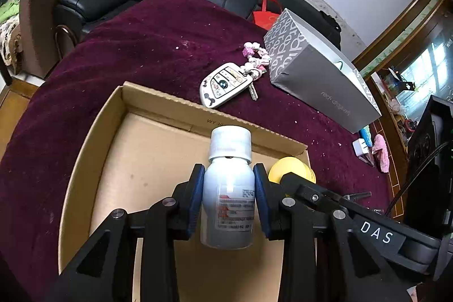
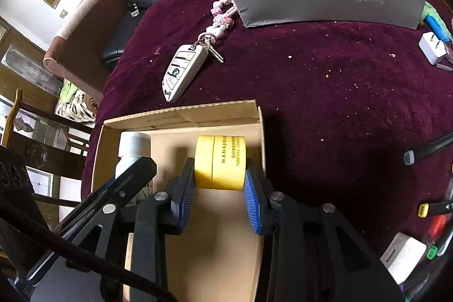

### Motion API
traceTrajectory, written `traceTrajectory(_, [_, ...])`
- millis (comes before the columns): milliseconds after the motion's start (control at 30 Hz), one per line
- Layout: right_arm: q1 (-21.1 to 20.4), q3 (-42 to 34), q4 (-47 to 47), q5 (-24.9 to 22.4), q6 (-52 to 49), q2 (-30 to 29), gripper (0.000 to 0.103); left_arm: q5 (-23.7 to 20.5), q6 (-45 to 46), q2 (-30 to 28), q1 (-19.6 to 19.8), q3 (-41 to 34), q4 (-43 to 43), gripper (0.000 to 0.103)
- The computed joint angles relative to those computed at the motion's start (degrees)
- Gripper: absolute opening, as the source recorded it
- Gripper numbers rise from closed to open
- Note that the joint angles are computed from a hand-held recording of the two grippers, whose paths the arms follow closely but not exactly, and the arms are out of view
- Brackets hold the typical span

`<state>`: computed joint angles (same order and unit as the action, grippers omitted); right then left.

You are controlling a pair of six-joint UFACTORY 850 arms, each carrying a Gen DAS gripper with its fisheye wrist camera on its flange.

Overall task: Organize objects
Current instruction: 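Carry the white bottle and yellow tape roll into the cardboard tray with both grippers, then open both grippers to release the bottle and tape in the tray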

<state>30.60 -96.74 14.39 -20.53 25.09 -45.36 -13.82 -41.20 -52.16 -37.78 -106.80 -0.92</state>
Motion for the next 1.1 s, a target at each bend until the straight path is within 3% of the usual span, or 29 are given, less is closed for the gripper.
traceTrajectory(267, [-0.3, 2.6, 2.0, 3.2, -1.1, 1.7, 0.035, 0.7, 1.3, -0.6, 0.1, -1.0, -3.8, 0.031])
traceTrajectory(467, [0.0, 9.5, -4.3, 8.0, 4.2, 7.9, 0.035, 2.5, -3.7, 3.4, -0.4, 3.9, -1.8, 0.031])
traceTrajectory(567, [-0.2, 14.9, -2.9, 10.6, 2.8, 12.1, 0.038, 4.4, -8.7, 7.0, -1.1, 8.7, 2.0, 0.031])
traceTrajectory(633, [-0.3, 20.1, -3.9, 12.8, 3.8, 16.0, 0.045, 6.2, -17.7, 9.1, -2.0, 11.9, 11.2, 0.031])
traceTrajectory(733, [-0.1, 27.0, 9.4, 15.5, -9.0, 20.5, 0.046, 6.7, -16.3, 9.8, -3.2, 13.7, 9.6, 0.031])
traceTrajectory(800, [0.0, 30.2, 21.4, 15.4, -20.3, 22.7, 0.046, 4.8, -8.3, 9.2, -4.1, 13.5, 1.0, 0.031])
traceTrajectory(867, [0.2, 33.0, 30.1, 14.5, -28.8, 24.8, 0.046, 2.5, -8.4, 9.2, -5.6, 13.9, 1.7, 0.031])
traceTrajectory(967, [1.4, 36.3, 25.3, 13.8, -24.8, 27.7, 0.046, -5.1, -16.6, 10.1, -8.7, 14.3, 17.6, 0.031])
traceTrajectory(1033, [2.7, 38.1, 17.2, 13.0, -18.1, 29.3, 0.052, -11.7, -22.6, 11.2, -11.0, 14.8, 29.6, 0.031])
traceTrajectory(1100, [3.9, 38.3, 15.3, 12.5, -17.0, 29.2, 0.054, -17.1, -29.0, 12.2, -12.5, 16.6, 39.2, 0.031])
